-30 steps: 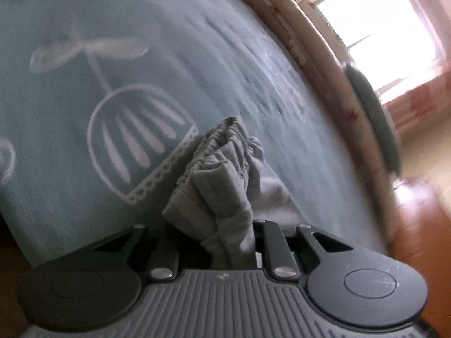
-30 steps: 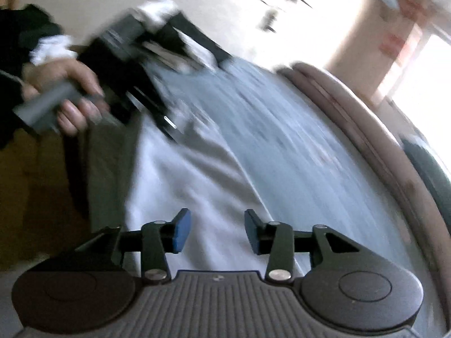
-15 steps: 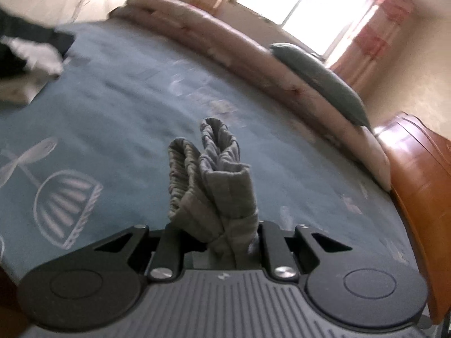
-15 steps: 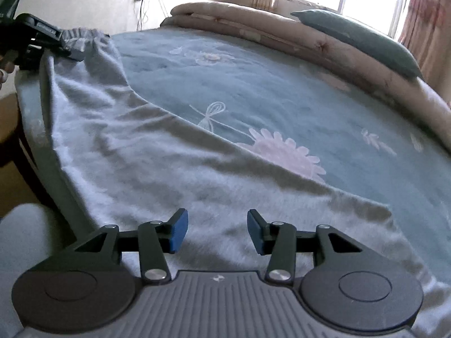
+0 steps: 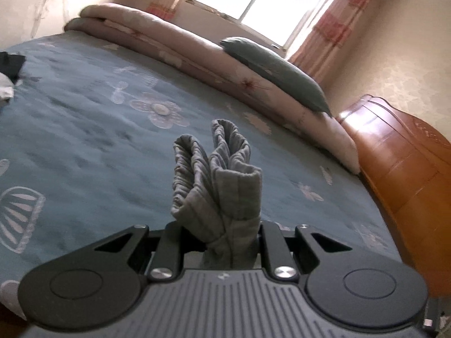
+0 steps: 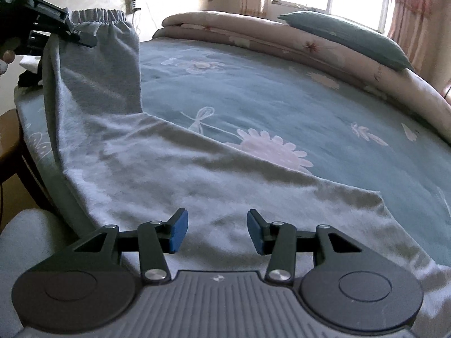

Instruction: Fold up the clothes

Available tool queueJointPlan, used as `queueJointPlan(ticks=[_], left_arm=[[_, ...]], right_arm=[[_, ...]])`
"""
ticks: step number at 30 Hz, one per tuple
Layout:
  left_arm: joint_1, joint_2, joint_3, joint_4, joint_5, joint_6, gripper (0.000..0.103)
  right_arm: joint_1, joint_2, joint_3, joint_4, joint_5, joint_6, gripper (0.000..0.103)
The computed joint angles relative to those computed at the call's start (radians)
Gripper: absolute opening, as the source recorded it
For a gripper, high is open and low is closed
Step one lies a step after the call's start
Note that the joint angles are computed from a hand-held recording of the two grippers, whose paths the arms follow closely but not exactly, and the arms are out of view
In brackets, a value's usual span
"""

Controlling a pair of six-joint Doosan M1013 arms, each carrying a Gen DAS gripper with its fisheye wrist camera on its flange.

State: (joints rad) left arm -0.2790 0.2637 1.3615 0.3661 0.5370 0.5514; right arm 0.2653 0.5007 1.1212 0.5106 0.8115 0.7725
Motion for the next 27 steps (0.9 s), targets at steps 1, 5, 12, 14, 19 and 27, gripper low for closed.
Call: queueJointPlan(ticks=[1, 5, 12, 14, 19, 27], left_arm=[[-0.004, 0.004, -0.007, -0.011, -0.001, 0.018, 0.015], [-0.02, 0.023, -0.036, -0.069, -0.003, 0.104, 0.015], [-0.043, 0.064, -0.085, -0.155, 0.017, 0.222, 0.015], [-0.049, 0.076, -0.095, -0.171, 0.024, 0.247, 0.015], [-0.066, 0.102, -0.111, -0.186, 0.042, 0.295, 0.015], [-0.11, 0.162, -0.146, -0.116, 0.12, 0.306, 0.015]], right_arm=[[-0.001, -0.001, 0.001, 0.0, -0.002, 0.003, 0.051], [-0.007, -0.003, 0.006, 0.003, -0.01, 0.011, 0.051], [-0.016, -0.004, 0.012, 0.005, -0.017, 0.029, 0.053], [-0.019, -0.004, 0.012, 0.003, -0.017, 0.038, 0.053], [-0.024, -0.003, 0.015, -0.006, -0.02, 0.062, 0.053], [-0.031, -0.001, 0.018, -0.021, -0.017, 0.096, 0.053]])
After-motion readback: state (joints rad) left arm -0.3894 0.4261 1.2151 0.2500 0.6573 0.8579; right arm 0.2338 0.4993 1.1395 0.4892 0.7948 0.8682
